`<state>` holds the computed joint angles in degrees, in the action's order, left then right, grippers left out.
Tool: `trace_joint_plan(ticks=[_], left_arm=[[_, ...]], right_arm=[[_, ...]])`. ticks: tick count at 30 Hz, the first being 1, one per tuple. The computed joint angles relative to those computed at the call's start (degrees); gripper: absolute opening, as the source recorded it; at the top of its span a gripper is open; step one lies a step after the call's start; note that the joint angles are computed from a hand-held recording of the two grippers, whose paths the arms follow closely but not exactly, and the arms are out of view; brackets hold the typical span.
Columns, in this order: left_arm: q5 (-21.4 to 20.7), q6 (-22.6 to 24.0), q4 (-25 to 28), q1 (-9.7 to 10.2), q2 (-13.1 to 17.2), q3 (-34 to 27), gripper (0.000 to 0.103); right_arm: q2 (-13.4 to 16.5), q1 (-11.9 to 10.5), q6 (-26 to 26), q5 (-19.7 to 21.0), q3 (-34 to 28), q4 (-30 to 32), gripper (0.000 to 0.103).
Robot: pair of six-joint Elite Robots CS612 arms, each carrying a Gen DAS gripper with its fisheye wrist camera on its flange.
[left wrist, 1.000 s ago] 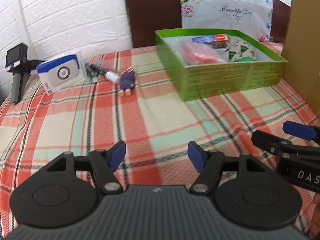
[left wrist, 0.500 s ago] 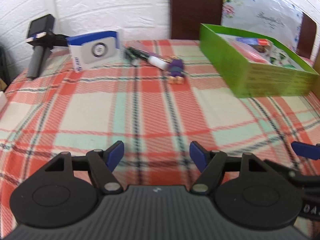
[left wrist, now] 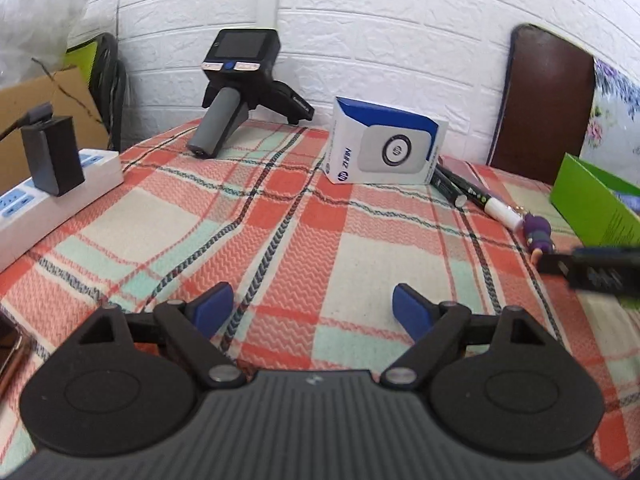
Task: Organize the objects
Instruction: 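Move the right gripper toward the purple keychain figure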
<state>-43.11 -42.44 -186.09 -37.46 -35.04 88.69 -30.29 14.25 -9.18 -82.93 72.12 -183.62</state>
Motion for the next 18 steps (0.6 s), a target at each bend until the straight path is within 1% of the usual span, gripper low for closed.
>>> trace_joint_plan(ticks=[1, 2, 3, 4, 5, 6, 10, 12, 15, 17, 18], left_arm=[[-0.16, 0.21, -0.04, 0.01, 0.06, -0.13, 0.088], [-0.23, 0.20, -0.26, 0.03, 0.01, 0.00, 0.088], [-0.32, 0.28, -0.57, 0.11, 0.11, -0.01, 0.088], [-0.32, 0.28, -0.65, 0.12, 0.13, 0.01, 0.088], [-0.29, 0.29, -0.55, 0.10, 0.10, 0.00, 0.088], [-0.25, 0.23, -0.48, 0.09, 0.09, 0.03, 0.088], [-0.19, 0.32, -0.02, 0.08, 0.13, 0.05, 0.088], [-0.39, 0.34, 0.50, 0.04, -0.02, 0.14, 0.088], [-1.49, 1.98, 2.50, 0.00, -0.38, -0.11, 0.091], [-3.56, 3.26, 3.88, -0.10, -1.16, 0.21, 0.091], [-5.32, 3.11, 4.56, -0.19, -1.81, 0.58, 0.091]], right_arm=[[1.05, 0.21, 0.27, -1.51, -2.29, 2.00, 0.041], [1.99, 0.34, 0.95, -2.64, -4.08, 3.18, 0.045], [2.53, 0.21, 2.39, -2.49, -4.86, 2.84, 0.046], [2.57, -0.09, 2.95, -1.26, -5.06, 3.24, 0.041], [2.37, -0.26, 2.84, -0.27, -4.74, 3.37, 0.032], [1.85, -0.48, 2.66, 0.71, -3.96, 3.68, 0.032], [-1.51, -1.64, 1.44, 5.19, 2.31, 2.95, 0.032], [-3.84, -2.28, -0.32, 7.34, 7.20, 1.27, 0.032], [-7.61, -3.45, -1.96, 10.85, 14.94, -1.32, 0.032], [-9.85, -4.15, -2.25, 12.71, 19.60, -3.10, 0.032], [-10.72, -4.52, -2.11, 13.75, 21.60, -3.93, 0.032]])
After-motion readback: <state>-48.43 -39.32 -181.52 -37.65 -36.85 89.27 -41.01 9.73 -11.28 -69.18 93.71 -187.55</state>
